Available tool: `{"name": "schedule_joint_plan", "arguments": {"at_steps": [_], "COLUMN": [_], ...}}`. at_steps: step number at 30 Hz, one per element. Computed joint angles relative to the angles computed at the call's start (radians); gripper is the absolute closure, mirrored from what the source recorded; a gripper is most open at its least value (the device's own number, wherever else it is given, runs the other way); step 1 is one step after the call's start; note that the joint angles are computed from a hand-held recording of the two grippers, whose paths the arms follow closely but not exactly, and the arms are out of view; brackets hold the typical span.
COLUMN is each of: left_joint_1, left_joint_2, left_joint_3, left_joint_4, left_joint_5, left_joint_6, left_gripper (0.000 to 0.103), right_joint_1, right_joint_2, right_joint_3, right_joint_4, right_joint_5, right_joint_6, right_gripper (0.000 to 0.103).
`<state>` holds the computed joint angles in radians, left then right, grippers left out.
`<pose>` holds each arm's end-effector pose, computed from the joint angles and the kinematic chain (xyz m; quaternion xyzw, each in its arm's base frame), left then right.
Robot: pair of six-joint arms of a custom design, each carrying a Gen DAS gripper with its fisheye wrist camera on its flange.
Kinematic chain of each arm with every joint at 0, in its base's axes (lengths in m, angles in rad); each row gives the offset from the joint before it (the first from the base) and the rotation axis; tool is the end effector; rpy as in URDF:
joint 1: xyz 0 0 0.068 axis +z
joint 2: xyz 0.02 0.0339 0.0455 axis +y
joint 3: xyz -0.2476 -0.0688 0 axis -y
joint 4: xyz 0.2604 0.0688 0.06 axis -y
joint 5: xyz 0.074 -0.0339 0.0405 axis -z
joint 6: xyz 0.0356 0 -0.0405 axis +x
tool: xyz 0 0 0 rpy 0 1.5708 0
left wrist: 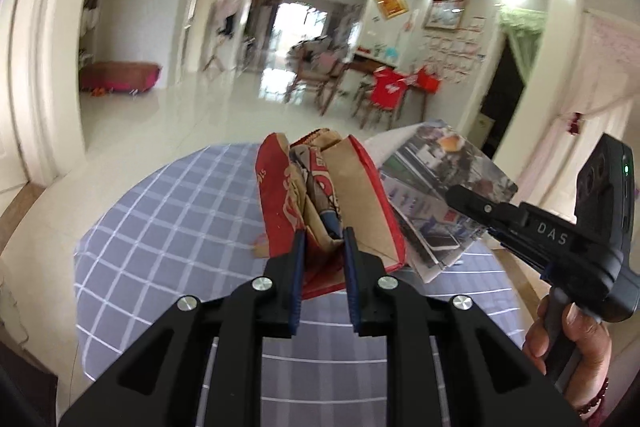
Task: Collect trash
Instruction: 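Carry bag and newspaper to the bucket and release both into it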
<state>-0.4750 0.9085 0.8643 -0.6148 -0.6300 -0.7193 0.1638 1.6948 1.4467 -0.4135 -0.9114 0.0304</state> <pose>0.1979 -0.0782 0.2943 -0.2394 0.8307 -0.0053 0.5026 0.3835 0.0919 0.2946 -0.2466 0.7921 0.4318 0.3541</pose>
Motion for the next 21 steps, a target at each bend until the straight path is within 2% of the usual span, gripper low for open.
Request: {"name": "schedule_joint_plan", "arguments": {"at_steps": [4, 9, 14, 17, 21], "left_joint_1": [-0.182, -0.323, -0.396, -0.409, -0.417], "left_joint_2": [0.173, 0.448, 0.801, 1.016, 1.289], "left_joint_3": [0.122, 0.308, 0.579, 0.771, 1.066], "left_joint_4": [0.037, 0.115, 0.158, 0.148, 0.062], "left_joint_5": [-0.055, -0.006, 0.121, 0.224, 0.322], "left_joint_6": [-0.018, -0.001, 0.044, 0.061, 0.076], "left_gripper": [0.086, 0.086, 0.086, 0.086, 0.085], "right_joint_1": [-0.173, -0.48, -0.739, -0.872, -0.977], "right_joint_2": [-0.123, -0.15, -0.055, 0.037, 0.147], "right_joint_3": [-0.123, -0.175, -0.162, -0.14, -0.112], "right_joint_4": [0.045, -0.013, -0.046, 0.012, 0.114], "right_joint_5": [-0.048, -0.165, -0.196, -0.172, -0.125], "right_joint_6": [-0.036, -0.189, -0.332, -0.354, -0.348], "right_gripper": [0.096, 0.096, 0.096, 0.096, 0.096]}}
